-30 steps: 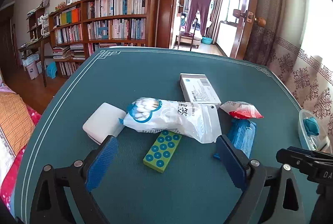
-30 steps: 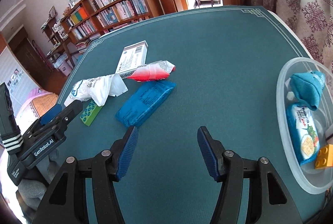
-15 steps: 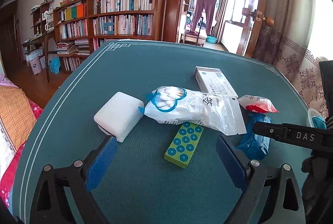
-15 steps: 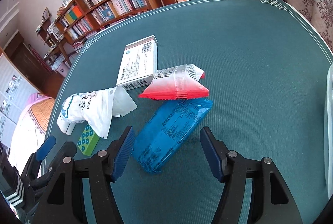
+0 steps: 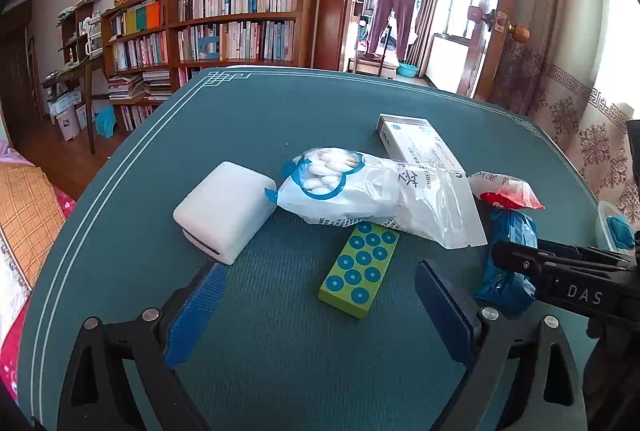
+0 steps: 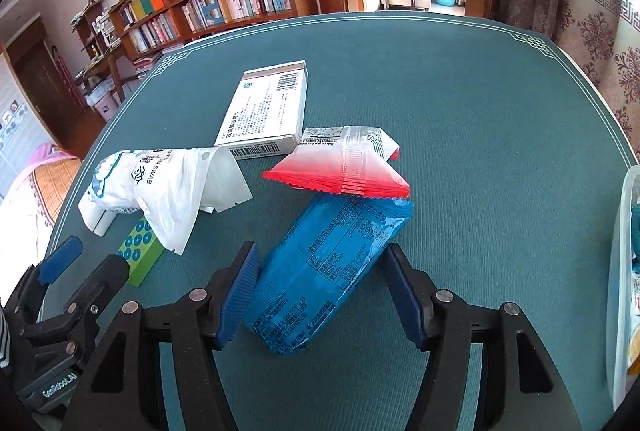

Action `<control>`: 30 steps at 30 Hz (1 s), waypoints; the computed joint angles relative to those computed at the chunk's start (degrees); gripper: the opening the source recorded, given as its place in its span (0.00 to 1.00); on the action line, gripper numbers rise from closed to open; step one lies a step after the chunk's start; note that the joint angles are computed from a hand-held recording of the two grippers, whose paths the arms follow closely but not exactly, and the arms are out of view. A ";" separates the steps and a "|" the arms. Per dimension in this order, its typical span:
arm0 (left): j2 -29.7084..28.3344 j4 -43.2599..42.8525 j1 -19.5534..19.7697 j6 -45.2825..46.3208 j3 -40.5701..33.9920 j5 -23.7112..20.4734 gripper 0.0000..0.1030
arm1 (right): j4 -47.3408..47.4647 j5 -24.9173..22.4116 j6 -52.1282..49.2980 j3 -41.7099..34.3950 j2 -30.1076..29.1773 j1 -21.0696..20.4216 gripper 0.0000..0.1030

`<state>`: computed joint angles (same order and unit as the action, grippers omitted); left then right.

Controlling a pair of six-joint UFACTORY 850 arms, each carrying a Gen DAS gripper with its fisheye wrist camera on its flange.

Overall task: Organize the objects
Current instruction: 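Grasp the blue wet-wipe pack with the right tool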

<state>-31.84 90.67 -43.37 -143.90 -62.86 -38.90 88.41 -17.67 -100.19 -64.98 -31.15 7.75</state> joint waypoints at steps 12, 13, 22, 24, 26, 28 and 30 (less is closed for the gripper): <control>-0.64 -4.14 0.26 4.13 -1.15 0.39 0.95 | 1.35 -4.14 -6.02 6.72 4.28 -4.71 0.50; -0.76 -4.74 0.29 4.84 -1.38 0.43 0.95 | 1.89 -4.47 -6.61 7.12 4.45 -5.05 0.50; -2.01 -8.66 0.96 10.86 -3.57 1.86 0.90 | 17.28 -6.32 -21.18 11.42 5.90 -5.88 0.50; -2.46 -9.07 1.33 12.36 -4.29 2.67 0.86 | 18.27 -6.32 -21.93 11.65 6.02 -5.84 0.51; -3.08 -10.66 1.87 15.06 -5.21 4.26 0.79 | 17.20 -6.64 -20.46 11.29 5.82 -6.09 0.51; -3.83 -13.07 2.03 18.28 -6.36 4.33 0.75 | 16.39 -6.96 -19.50 11.07 5.68 -6.32 0.51; -4.08 -13.07 1.95 19.40 -6.79 4.50 0.69 | 16.60 -7.09 -19.71 11.04 5.62 -6.39 0.51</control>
<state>-35.92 77.59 -41.42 -124.50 -69.66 -34.39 105.01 -24.76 -119.91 -53.94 -25.54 1.36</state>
